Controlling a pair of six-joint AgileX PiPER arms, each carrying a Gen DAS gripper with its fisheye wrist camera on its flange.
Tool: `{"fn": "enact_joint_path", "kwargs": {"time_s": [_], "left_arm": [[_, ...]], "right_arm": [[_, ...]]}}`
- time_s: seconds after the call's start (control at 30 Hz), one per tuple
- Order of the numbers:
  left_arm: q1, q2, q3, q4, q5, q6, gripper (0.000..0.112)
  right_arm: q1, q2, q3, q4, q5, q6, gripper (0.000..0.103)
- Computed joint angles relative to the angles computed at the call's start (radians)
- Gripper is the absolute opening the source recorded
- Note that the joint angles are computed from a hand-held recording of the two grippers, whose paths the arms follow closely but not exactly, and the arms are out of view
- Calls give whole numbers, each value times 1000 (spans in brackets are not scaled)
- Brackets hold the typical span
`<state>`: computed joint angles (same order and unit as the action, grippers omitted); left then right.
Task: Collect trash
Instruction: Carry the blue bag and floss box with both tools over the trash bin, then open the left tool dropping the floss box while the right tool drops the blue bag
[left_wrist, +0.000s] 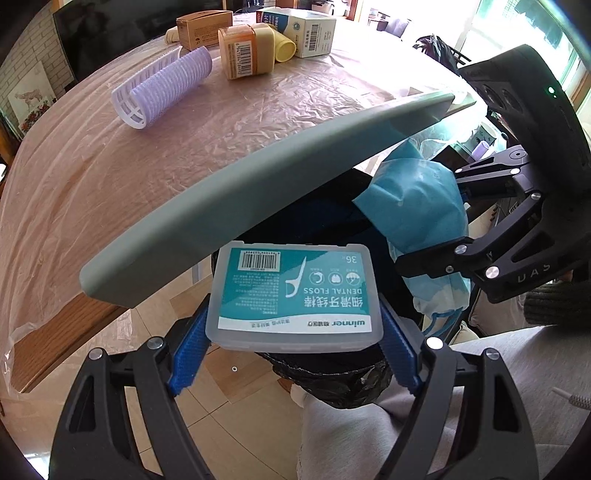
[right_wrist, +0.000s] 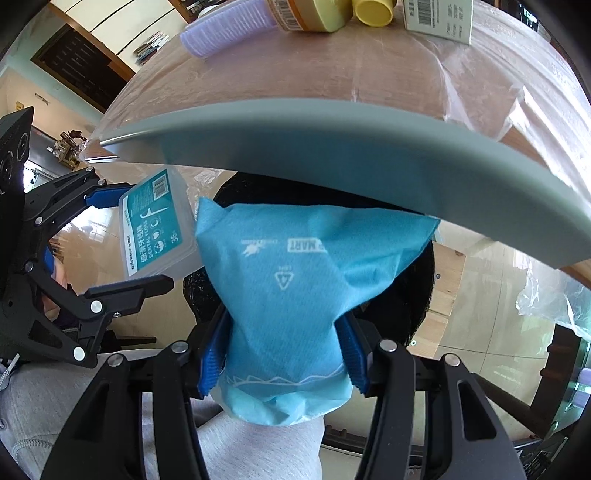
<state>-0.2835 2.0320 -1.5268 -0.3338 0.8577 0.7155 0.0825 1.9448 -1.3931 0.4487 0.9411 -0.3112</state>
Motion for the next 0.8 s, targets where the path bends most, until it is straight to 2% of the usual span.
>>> {"fn": "enact_joint_path", "kwargs": {"time_s": [0.17, 0.8], "left_arm": [[-3, 14, -6, 5, 5, 1, 83], [-16, 38, -38, 26, 30, -10, 83]], "right_arm": [[-10, 15, 7, 15, -4, -11, 49], [-10, 63, -30, 20, -5, 53, 49]]}}
